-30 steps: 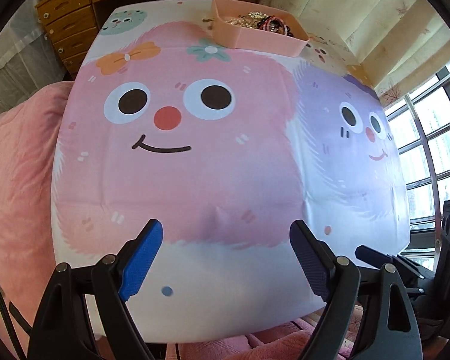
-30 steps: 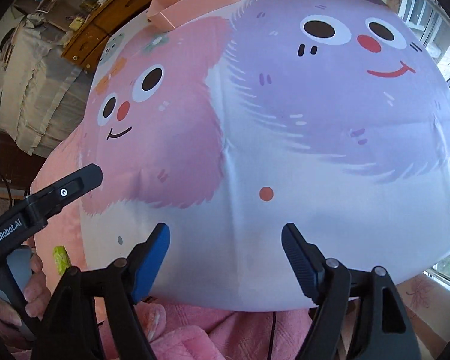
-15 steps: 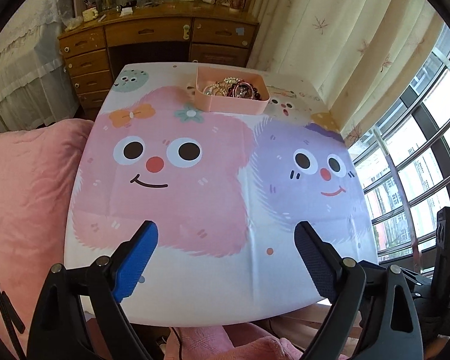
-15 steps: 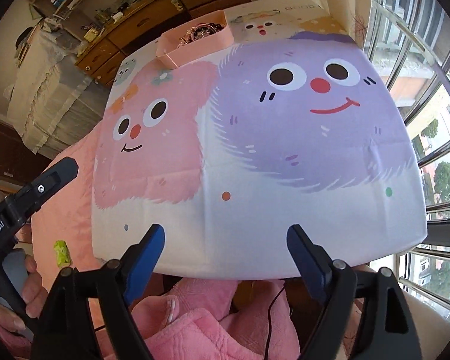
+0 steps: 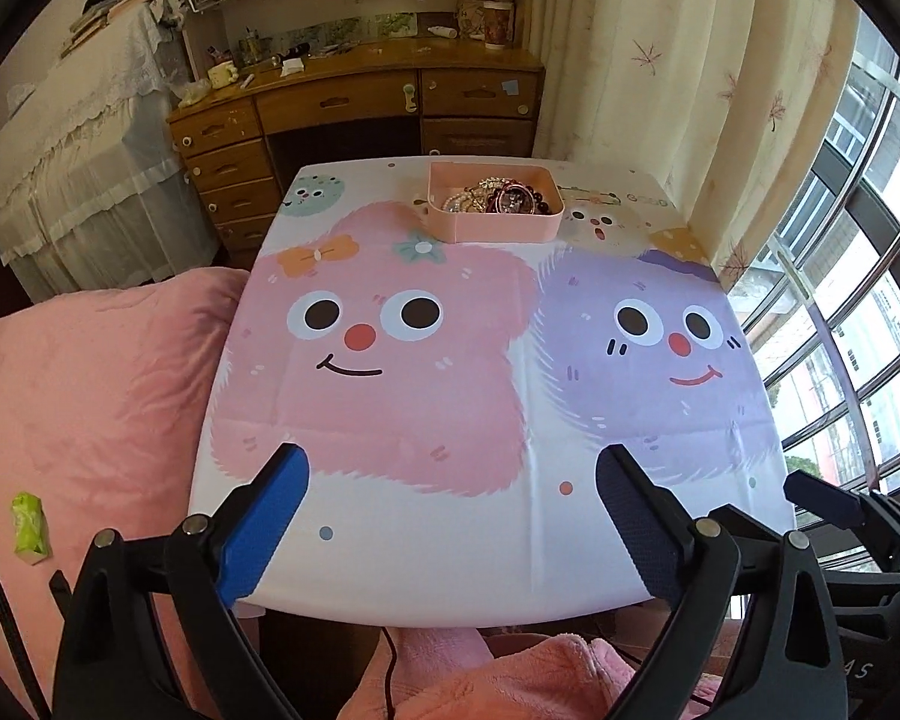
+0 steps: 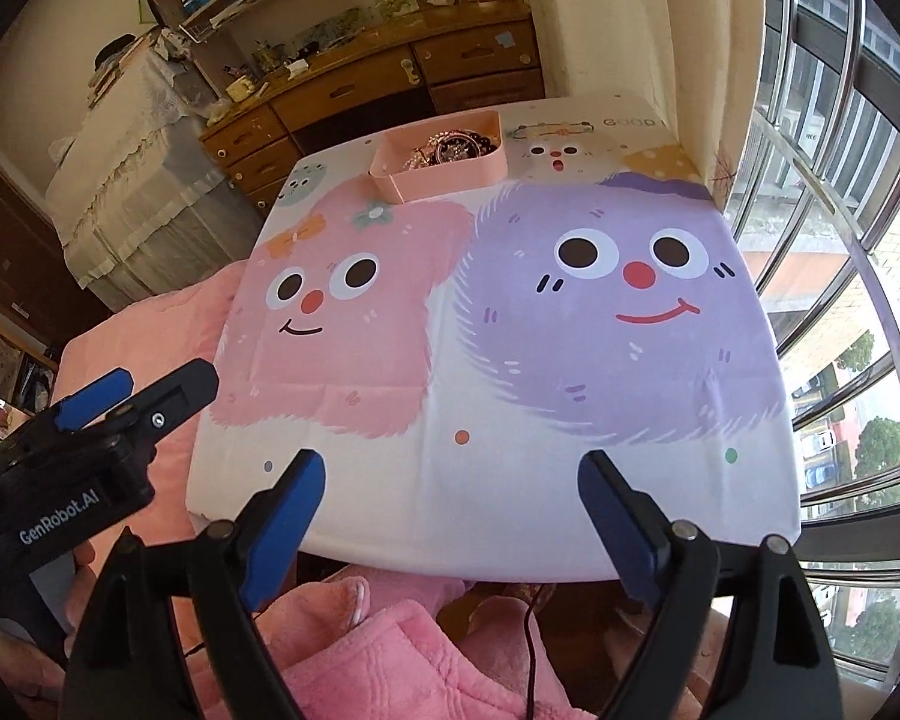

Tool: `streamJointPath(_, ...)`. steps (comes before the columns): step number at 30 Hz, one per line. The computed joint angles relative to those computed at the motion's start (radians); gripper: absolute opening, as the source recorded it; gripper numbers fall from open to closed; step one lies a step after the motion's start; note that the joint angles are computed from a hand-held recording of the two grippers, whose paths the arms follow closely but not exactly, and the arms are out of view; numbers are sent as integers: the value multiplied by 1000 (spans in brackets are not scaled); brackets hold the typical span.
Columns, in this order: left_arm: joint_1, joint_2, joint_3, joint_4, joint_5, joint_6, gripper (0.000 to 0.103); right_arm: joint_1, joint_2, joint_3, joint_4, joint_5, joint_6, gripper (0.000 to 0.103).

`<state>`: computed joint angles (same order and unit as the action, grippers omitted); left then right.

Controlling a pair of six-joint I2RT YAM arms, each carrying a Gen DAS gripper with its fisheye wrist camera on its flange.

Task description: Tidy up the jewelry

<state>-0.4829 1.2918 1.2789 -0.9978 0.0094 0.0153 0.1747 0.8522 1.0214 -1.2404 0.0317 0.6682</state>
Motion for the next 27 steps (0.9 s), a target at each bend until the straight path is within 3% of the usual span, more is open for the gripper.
streamJointPath(7, -36, -1, -1, -5, -56, -22, 102, 4, -20, 1, -7, 25, -16, 90)
streamJointPath(13, -45, 2, -2, -6, -72, -31, 102, 36, -11, 20, -19, 75, -15, 103)
streamJointPath(27, -63, 21, 6, 2, -79, -33, 102, 8, -25, 23, -13, 88, -45, 103)
